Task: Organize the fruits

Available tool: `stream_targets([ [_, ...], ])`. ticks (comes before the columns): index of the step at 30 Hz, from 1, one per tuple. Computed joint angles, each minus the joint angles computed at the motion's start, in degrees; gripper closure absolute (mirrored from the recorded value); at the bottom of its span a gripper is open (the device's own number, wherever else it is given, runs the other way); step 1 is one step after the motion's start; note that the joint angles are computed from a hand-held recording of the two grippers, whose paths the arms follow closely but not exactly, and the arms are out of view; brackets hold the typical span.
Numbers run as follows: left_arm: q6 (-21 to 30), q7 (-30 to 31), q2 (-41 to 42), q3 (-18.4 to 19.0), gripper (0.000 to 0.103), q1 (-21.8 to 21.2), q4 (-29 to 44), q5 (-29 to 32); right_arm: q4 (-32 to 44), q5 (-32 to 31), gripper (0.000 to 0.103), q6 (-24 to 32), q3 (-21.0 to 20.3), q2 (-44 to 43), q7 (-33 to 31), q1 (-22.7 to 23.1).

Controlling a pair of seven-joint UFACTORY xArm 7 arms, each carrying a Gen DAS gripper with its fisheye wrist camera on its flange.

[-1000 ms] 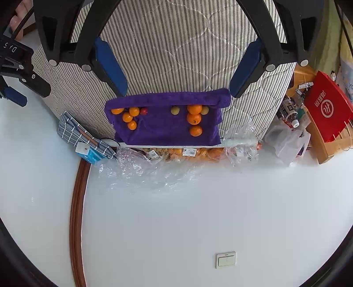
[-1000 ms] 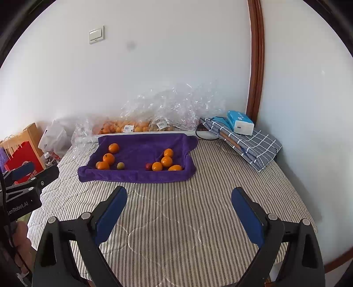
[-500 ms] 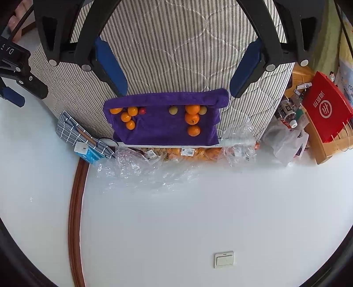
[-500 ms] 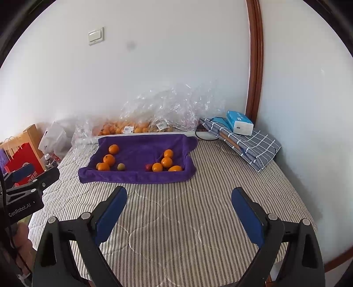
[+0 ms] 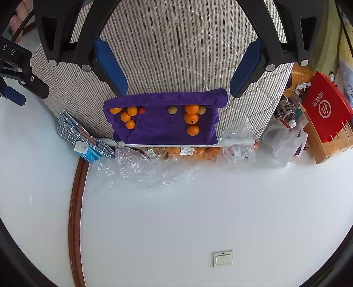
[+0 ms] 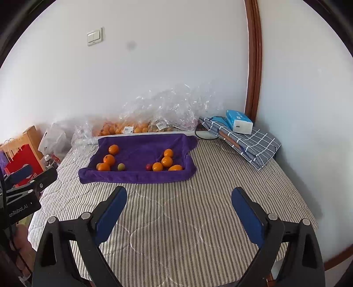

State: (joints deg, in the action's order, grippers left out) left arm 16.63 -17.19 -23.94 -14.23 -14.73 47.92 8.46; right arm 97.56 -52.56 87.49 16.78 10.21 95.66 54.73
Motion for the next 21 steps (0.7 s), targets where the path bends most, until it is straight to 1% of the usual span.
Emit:
stream_targets([
  [5,-0.48,0.13,-0.15,0.56,0.009,-0.43,-0.13,-0.66,-0.34,0.09,0.008,-0.15,0.00,-0.30,0.07,-0.25],
  [8,-0.23,-0.70,-0.11,-0.17,0.009,0.43,-0.08,-0.08,-0.05,-0.01,0.008,0.24,0.08,-0.12,-0.07,-0.12],
  [10,-0.41,-0.04,-0.07,0.59,0.009,-0.46,-0.25,-0.85,0.15,-0.07,0.008,0.51,0.09,0.00,-0.02,-0.01],
  [13,-0.31,-0.37,-0.35,0.14,0.009,0.00,-0.40,-0.50,-0.18,0.03,0.008,0.06,0.12,-0.23,0.32,-0.03],
  [21,-0.47,-0.16,-0.64,0.31,0.009,-0.28,-0.65,-0.75,-0.10,-0.10,0.008,0.13,0.12,-0.21,0.43,-0.02],
])
